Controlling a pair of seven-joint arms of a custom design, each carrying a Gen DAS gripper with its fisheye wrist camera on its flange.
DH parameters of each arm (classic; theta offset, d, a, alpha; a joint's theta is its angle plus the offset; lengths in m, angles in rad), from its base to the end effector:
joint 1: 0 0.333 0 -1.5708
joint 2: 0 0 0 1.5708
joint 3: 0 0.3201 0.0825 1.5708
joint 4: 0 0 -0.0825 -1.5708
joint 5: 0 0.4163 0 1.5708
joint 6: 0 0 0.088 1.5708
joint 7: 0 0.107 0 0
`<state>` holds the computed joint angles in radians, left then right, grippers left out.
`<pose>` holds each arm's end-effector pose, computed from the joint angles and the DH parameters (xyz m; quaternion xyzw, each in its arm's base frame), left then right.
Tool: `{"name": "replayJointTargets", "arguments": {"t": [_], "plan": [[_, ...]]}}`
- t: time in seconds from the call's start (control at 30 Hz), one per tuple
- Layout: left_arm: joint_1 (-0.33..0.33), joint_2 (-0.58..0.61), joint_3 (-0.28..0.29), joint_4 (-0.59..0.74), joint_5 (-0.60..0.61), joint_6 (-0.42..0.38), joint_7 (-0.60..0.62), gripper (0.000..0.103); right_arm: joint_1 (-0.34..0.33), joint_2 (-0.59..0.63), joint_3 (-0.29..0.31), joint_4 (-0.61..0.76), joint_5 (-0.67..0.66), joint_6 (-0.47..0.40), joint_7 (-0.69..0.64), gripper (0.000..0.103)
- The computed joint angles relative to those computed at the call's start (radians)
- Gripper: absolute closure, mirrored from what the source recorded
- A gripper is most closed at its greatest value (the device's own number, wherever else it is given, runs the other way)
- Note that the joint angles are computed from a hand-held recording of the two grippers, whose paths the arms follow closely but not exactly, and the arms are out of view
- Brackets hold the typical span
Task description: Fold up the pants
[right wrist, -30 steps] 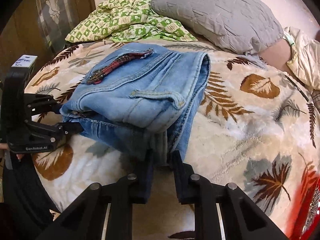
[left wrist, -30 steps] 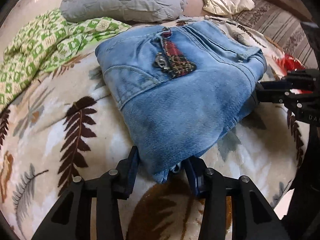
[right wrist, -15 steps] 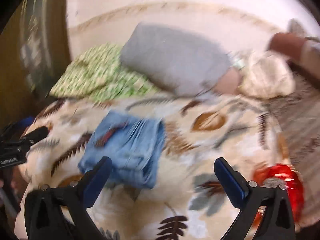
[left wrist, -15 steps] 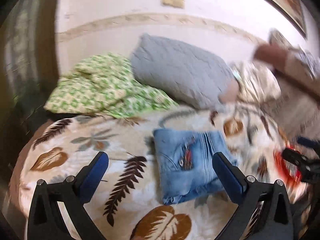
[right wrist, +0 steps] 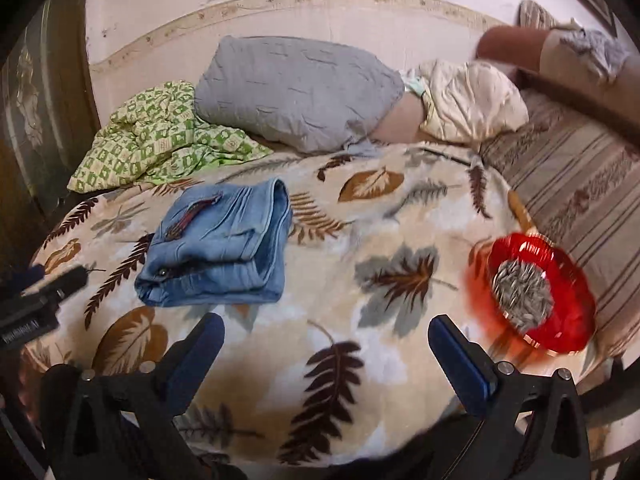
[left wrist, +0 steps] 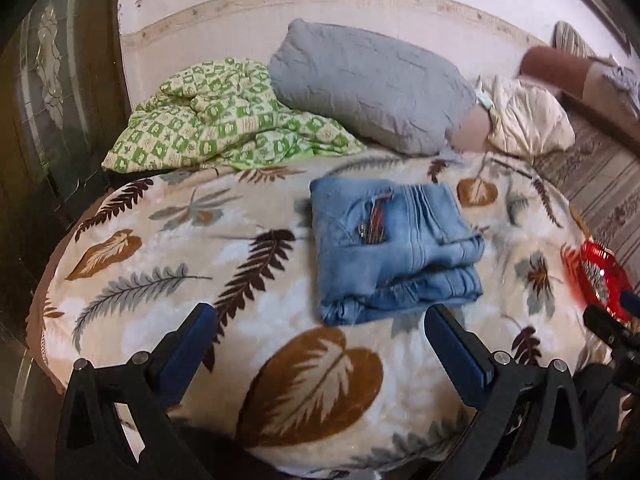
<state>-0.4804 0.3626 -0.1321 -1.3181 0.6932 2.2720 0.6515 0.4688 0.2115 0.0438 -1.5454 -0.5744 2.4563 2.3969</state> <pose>0.6304 -0.4000 0.6064 -0.6589 0.6352 -0.2714 0.2978 0.6188 0.3448 0.6075 -0.6459 0.6458 -0.2761 0.2993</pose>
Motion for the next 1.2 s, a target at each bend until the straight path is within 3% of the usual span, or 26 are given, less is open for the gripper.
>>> {"name": "replayJointTargets", "arguments": {"t": [0.23,1.2], "plan": [[0.008,-0.007,-0.004,-0.006,-0.021,0.017,0.001,0.0,0.008,-0.019,-0.007,-0.004,-0.075,0.003,0.054,0.0],[0.003,-0.002,-0.004,0.013,-0.024,0.014,0.022,0.0,0.018,0.015,-0.008,0.045,-0.058,-0.009,0.008,0.0]]}}
